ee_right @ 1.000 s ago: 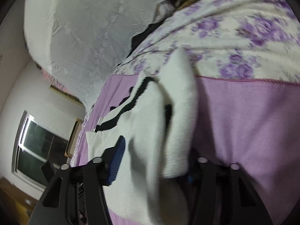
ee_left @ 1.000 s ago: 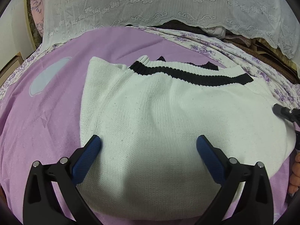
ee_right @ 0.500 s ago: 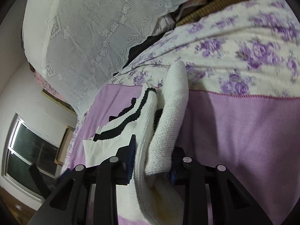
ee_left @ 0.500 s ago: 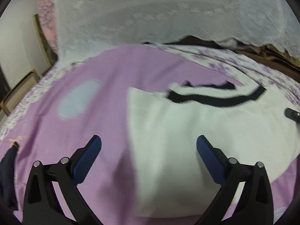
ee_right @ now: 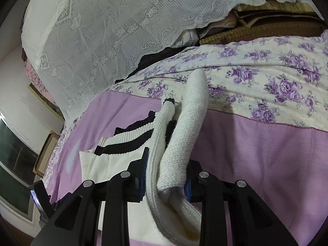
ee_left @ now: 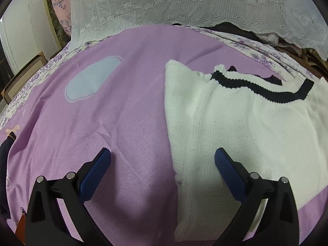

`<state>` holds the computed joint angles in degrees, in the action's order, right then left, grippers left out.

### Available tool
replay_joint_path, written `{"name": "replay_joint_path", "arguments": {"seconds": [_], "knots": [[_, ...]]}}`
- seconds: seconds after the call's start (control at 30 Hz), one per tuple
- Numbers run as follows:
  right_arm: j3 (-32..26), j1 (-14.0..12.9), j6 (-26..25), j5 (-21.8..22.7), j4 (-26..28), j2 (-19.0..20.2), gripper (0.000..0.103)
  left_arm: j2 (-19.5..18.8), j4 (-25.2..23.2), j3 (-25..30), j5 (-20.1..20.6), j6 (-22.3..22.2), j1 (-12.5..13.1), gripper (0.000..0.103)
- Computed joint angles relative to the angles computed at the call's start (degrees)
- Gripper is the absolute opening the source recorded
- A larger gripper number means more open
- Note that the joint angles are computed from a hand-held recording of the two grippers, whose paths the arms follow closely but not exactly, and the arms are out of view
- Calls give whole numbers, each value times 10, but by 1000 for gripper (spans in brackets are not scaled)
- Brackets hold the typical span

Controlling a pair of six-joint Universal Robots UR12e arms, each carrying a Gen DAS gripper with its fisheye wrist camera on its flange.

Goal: Fold small clothes

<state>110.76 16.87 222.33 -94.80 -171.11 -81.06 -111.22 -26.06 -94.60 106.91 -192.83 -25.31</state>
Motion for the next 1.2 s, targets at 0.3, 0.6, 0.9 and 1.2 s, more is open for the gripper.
{"name": "replay_joint_path", "arguments": {"seconds": [0.3, 0.6, 0.9, 1.2], "knots": [[-38, 22, -5, -16, 38, 6, 27, 15, 21, -10, -67, -18, 18, 99], [-67, 44, -9, -3, 54, 16, 26, -6, 13, 28, -213, -21, 9, 99], [-99, 68, -2, -13, 98, 37, 27, -21, 27, 44, -192, -11, -8, 94], [-122, 73, 27, 20, 82, 55, 27, -10, 45, 29, -234, -32, 16, 73]]}}
